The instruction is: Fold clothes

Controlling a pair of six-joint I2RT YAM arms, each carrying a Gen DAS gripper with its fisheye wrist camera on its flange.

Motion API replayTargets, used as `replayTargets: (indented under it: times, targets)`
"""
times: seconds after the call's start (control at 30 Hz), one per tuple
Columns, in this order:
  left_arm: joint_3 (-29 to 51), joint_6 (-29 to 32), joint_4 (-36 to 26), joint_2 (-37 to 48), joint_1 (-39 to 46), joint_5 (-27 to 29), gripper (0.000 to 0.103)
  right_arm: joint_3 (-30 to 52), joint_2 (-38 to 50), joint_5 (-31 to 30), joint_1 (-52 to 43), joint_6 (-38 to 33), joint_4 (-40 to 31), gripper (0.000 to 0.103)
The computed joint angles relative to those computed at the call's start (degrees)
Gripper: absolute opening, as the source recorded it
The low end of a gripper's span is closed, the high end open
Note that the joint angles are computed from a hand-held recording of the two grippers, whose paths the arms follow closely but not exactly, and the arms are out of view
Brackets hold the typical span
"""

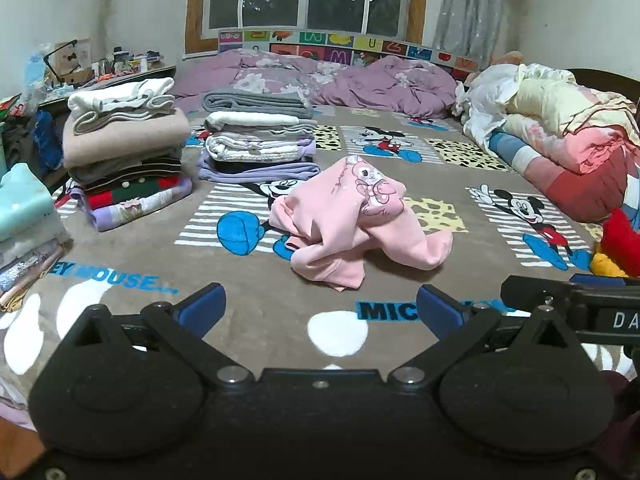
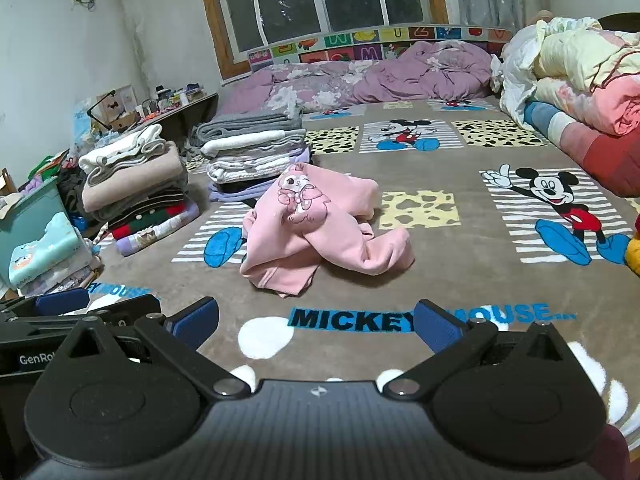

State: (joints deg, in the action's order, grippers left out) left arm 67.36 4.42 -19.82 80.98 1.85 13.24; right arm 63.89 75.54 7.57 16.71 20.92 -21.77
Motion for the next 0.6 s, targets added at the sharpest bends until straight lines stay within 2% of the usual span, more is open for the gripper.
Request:
replayTargets:
  times: [0.2,0.6]
  targets:
    - [-0.8,-0.6,0.6,-0.5,-0.7,-0.9,0.103,-0.2,0.0,-0.2,0.0,-0.2,0.3,0.103]
    - [-0.7,0.2,0.4,0.0,0.0,0.9,0.103,-0.7,0.1,-0.4,0.2,-0.3,0.9,0.103]
